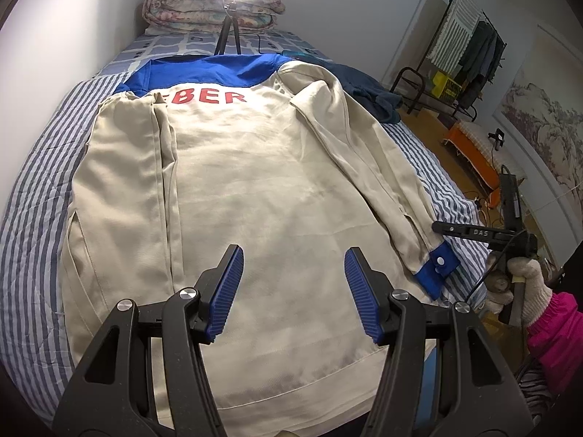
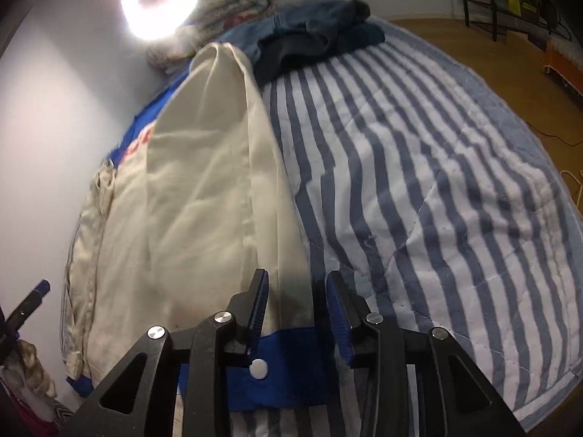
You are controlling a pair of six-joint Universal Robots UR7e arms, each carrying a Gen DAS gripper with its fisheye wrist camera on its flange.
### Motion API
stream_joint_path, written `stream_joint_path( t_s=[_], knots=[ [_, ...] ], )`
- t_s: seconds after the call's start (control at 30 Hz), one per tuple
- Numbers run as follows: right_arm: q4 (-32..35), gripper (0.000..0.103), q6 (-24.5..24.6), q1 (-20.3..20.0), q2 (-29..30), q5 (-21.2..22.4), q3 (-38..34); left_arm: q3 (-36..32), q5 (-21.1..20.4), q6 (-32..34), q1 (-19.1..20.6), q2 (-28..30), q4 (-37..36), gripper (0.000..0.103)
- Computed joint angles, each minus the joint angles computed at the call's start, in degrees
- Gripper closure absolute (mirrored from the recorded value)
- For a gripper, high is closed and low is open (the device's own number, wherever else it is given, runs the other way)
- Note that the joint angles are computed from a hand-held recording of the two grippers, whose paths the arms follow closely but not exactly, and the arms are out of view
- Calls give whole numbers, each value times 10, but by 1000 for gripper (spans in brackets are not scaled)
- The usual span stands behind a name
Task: Fold large clothes
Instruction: 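Grasp the blue sleeve cuff with the right tool and lift it, then fold the held sleeve across the jacket back with the right tool, then release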
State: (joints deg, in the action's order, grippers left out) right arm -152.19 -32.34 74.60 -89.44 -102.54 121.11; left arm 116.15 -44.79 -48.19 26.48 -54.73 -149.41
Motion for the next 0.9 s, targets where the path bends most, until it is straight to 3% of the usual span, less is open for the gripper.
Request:
stream_joint_path(
  t_s=[0.03, 0.07, 0.17, 0.27, 0.37, 0.57, 0.7, 0.9],
  knots=[
    [2, 77, -8, 2, 4, 0, -1, -1, 1, 2, 0, 1, 0, 44],
    [15, 93, -15, 7, 8, -3, -6, -1, 2, 4, 0, 2, -1, 44],
    [-9, 101, -40, 31, 9, -31, 1, -1, 3, 7, 0, 3, 1, 44],
    [-30, 102, -57, 58, -8, -37, 5, 1, 5, 1, 0, 0, 5, 44],
    [-128, 102, -129, 112, -21, -88, 18, 6, 5, 1, 1, -6, 0, 44],
    [-254, 102, -180, 187, -34, -115, 38, 15, 8, -15, 5, -17, 4, 44],
    [-259, 102, -239, 229, -31, -103, 82, 25, 4, -34, 9, -27, 2, 44],
    [-291, 102, -373, 274, 12, -140, 194, 42, 5, -63, 13, -48, 2, 44]
  ],
)
